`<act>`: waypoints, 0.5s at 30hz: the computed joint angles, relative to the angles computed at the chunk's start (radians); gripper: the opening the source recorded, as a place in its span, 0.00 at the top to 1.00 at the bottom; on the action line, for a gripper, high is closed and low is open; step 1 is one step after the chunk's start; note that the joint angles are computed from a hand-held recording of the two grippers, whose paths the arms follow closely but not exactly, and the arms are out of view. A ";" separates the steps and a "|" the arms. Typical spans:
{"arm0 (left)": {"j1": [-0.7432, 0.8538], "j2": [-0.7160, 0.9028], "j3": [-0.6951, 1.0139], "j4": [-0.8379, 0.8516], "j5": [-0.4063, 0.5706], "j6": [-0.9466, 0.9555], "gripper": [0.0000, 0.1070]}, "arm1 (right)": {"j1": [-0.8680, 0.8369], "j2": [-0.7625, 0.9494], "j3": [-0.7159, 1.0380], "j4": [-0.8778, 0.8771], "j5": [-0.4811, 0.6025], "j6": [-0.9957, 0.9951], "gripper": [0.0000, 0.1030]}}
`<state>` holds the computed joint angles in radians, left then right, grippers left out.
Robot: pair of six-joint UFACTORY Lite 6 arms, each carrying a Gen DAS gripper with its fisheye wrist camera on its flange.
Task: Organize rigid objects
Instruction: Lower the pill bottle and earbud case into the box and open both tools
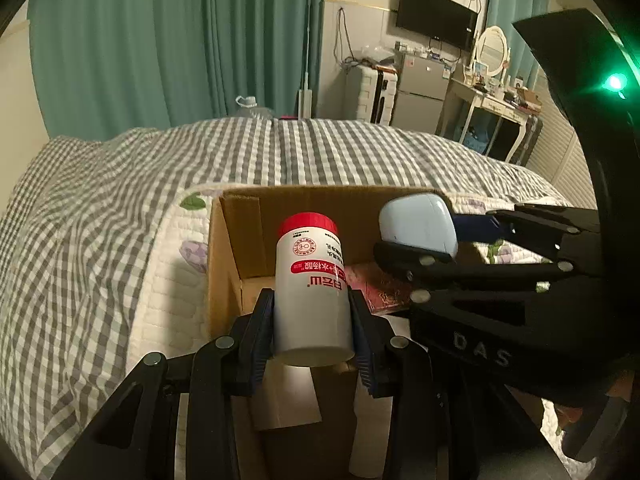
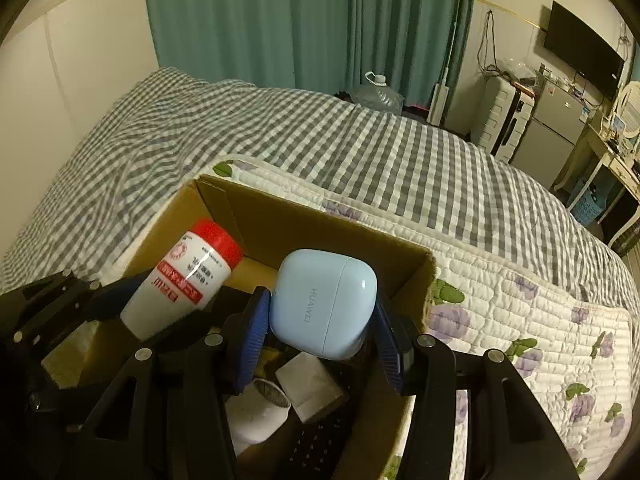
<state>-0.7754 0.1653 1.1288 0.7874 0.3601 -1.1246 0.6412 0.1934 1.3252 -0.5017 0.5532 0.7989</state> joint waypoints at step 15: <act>0.003 0.028 0.057 -0.046 0.001 0.057 0.51 | -0.007 -0.077 -0.059 -0.111 0.003 0.139 0.37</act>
